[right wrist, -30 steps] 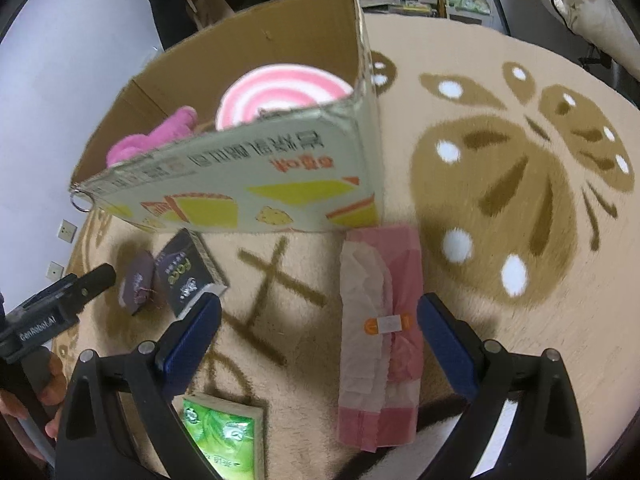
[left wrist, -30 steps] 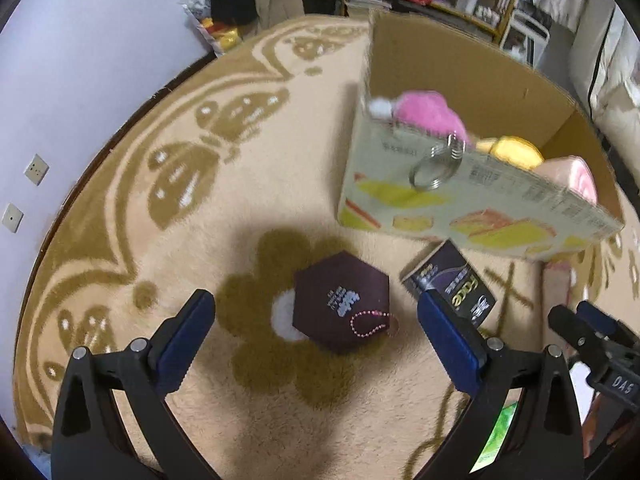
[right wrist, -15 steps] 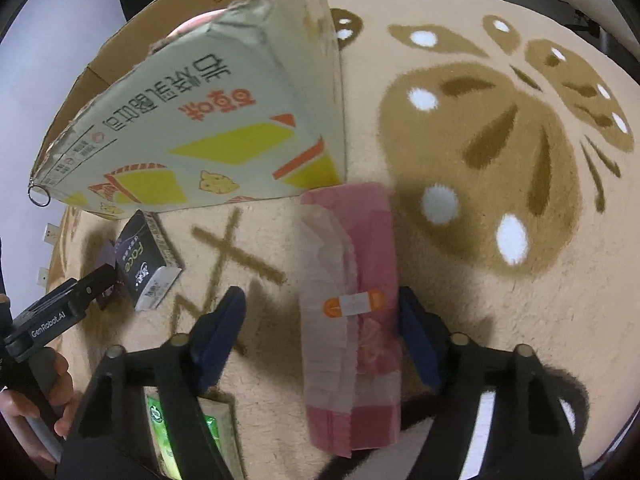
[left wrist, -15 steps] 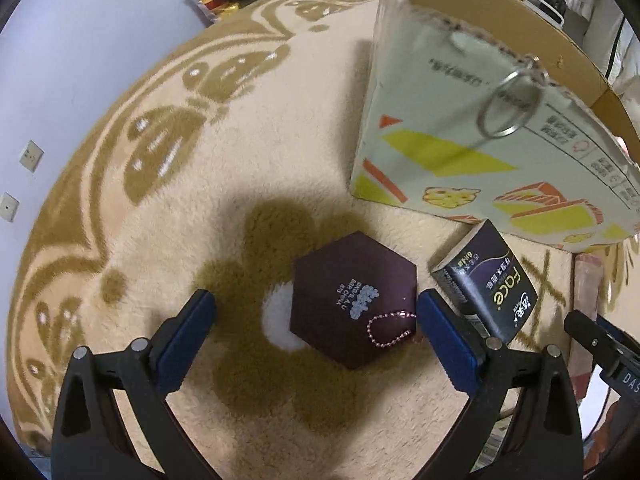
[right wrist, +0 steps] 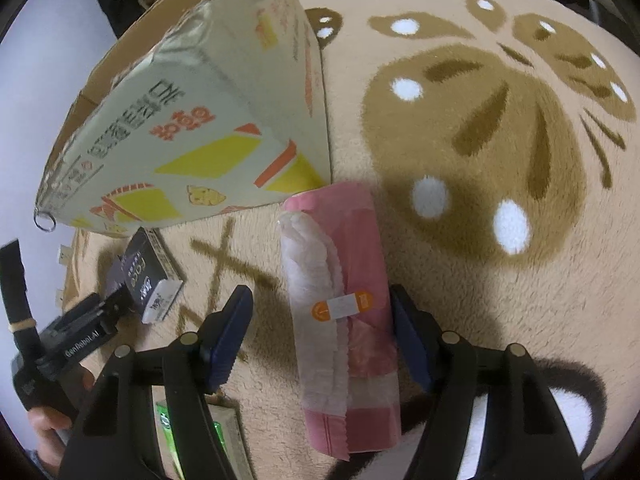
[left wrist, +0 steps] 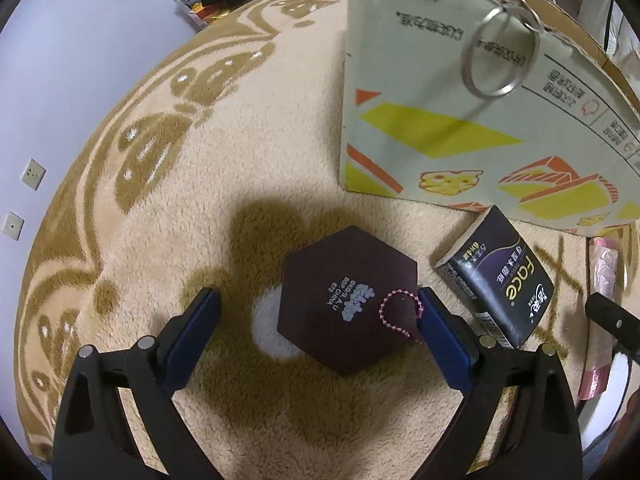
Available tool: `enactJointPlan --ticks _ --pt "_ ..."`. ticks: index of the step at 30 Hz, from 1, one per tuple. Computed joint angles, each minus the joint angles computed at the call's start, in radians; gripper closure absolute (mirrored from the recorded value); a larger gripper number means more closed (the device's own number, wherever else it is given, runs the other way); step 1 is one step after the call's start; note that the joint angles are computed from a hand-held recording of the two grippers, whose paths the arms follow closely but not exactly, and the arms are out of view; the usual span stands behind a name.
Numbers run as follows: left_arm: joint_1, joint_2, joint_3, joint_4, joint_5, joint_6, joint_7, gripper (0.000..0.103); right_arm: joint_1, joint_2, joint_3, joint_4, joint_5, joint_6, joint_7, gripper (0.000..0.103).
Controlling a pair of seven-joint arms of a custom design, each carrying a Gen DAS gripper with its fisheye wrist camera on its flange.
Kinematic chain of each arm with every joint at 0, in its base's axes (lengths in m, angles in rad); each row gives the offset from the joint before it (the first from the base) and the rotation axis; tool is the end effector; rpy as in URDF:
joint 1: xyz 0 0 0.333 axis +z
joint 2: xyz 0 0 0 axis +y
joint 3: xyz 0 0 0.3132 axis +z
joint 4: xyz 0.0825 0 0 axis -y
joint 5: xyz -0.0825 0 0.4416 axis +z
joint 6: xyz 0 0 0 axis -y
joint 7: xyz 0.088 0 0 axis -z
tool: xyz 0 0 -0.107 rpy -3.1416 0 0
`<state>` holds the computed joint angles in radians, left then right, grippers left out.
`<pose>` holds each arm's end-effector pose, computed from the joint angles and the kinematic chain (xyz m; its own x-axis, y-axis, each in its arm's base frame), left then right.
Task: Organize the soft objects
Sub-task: 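Close left tool on hexagonal badge while right tool closes on pink package, then lift hexagonal badge with left tool while right tool lifts pink package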
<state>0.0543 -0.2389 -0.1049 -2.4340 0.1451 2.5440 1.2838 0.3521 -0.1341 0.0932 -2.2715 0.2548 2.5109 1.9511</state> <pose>0.5311 -0.0287 0.3943 0.1365 -0.9897 -0.0423 -0.9272 -0.1126 -0.3572 0.5219 0.2475 0.4189 -0.0653 -0.9471 -0.3142 -0.9580 0.1476 -0.2458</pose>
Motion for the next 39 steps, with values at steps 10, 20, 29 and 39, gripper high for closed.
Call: enactJointPlan --ticks 10,20,29,39 --pt "-0.001 -0.001 -0.002 -0.001 0.005 0.005 -0.002 0.011 0.003 0.032 0.016 0.036 -0.099 -0.039 0.058 0.046" --pt "-0.028 -0.021 0.008 -0.016 -0.051 0.027 0.072 0.039 0.011 0.051 0.022 0.04 -0.14 -0.031 0.082 0.047" --pt "-0.026 -0.049 -0.001 -0.04 -0.053 0.039 0.057 0.04 0.027 0.067 0.036 0.072 -0.222 -0.05 0.121 0.055" --pt "-0.012 -0.088 -0.02 -0.052 -0.008 0.019 0.041 0.04 0.043 0.068 0.043 0.093 -0.244 -0.057 0.138 0.056"
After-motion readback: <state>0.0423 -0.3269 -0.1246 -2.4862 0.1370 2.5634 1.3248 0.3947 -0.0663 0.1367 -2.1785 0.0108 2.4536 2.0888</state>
